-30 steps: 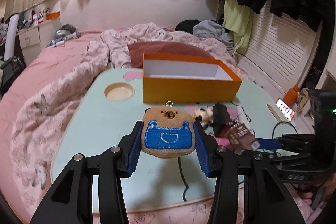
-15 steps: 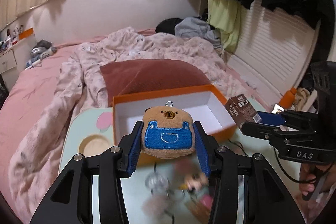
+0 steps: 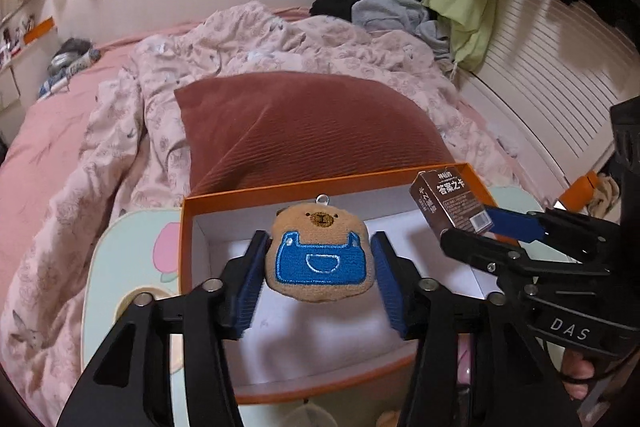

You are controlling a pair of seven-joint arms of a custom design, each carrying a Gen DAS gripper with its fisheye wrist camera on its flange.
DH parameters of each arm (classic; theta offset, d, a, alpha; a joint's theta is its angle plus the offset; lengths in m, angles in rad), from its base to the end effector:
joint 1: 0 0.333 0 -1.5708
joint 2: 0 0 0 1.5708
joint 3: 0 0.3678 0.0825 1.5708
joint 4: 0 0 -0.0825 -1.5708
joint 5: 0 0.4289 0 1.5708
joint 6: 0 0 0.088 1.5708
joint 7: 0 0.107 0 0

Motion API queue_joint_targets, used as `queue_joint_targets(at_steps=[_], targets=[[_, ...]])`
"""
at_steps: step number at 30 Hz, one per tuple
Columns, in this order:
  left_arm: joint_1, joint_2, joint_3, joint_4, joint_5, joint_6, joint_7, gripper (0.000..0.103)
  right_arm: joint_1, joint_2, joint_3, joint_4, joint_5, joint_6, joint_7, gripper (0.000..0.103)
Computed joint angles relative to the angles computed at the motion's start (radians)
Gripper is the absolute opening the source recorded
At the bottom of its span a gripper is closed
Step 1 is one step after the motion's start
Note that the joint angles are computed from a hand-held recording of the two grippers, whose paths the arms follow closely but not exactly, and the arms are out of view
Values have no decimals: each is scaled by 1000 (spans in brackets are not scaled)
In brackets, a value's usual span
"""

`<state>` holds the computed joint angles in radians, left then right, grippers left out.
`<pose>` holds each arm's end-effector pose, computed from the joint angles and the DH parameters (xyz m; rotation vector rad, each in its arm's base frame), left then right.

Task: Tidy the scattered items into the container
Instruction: 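Carry the keychain and card pack into the orange box and open both grippers, then move the left gripper to the clear perfume bottle and grasp it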

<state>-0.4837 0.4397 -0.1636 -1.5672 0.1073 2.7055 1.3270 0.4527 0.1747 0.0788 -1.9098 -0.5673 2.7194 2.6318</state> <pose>0.6423 -0.4602 0.5027 -1.4631 2.3144 -0.9417 0.5871 0.3642 0.5036 -1.6734 1.8309 -0.4753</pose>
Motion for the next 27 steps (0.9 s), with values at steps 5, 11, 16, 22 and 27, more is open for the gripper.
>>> queue_joint_targets(at_steps=[5, 11, 16, 22, 27], targets=[[-4, -12, 17, -21, 15, 10, -63, 61, 7, -18, -11, -17, -38, 13, 50, 47], [36, -123, -8, -177, -38, 109, -39, 63, 13, -116, 7, -121, -136, 21, 184, 47], [90, -288, -80, -405, -127, 237, 63, 77, 24, -241, 84, -227, -170, -115, 278, 66], [74, -444, -105, -669, -80, 365, -33, 81, 52, -319, 176, -335, -161, -209, 353, 69], [134, -510, -181, -763, 146, 312, -250, 81, 87, -302, 186, -371, -76, -223, 360, 69]])
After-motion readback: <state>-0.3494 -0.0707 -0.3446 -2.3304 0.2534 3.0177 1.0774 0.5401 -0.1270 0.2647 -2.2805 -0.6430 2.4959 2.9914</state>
